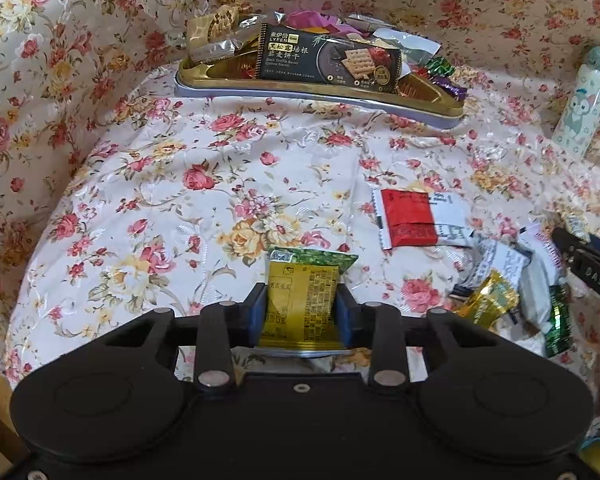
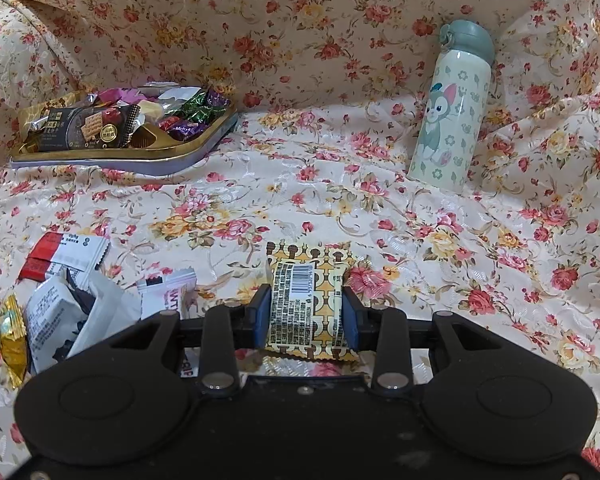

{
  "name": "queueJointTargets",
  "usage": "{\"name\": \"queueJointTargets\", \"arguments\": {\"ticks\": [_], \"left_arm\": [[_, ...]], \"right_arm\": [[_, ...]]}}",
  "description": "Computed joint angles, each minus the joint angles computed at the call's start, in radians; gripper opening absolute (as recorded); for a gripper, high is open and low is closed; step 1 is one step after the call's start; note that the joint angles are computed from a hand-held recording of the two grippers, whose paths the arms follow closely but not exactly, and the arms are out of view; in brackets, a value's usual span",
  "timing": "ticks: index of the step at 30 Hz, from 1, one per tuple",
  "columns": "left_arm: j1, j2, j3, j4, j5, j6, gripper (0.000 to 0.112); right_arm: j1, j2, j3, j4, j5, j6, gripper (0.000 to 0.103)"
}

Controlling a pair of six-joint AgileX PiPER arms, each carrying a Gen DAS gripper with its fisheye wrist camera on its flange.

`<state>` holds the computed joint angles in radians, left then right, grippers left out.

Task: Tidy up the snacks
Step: 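Carry olive-yellow pack with left tool while right tool carries patterned pack to tray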

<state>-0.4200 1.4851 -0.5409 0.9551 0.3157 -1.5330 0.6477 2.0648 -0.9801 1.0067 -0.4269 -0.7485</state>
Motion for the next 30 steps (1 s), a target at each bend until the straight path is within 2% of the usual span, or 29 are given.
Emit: {"name": "queueJointTargets", "arguments": {"ticks": [5, 10, 18, 25, 30], "left_arm": [[-0.030, -0.029, -0.006, -0.014, 0.031, 0.010, 0.043], [-0.083, -0.087, -0.012, -0.067, 0.084, 0.048, 0.043], [-0.261, -0.233, -0.010, -0.147, 0.241, 0.068, 0.043], [-0.538, -0.352, 0.002, -0.160, 0.440, -0.039, 0.043], [-0.786, -0.395, 0.003, -0.157, 0.606, -0.184, 0.043]], "right_arm": [[-0.009, -0.026, -0.015, 0.105, 0.046, -0.101, 0.034], [-0.024, -0.092, 0.029, 0.087, 0.054, -0.041, 0.034], [-0.022, -0.324, 0.172, 0.135, 0.090, 0.008, 0.034], [0.159, -0.582, 0.357, 0.271, 0.008, -0.014, 0.034], [0.354, -0.750, 0.465, 0.415, -0.100, -0.029, 0.034]]}}
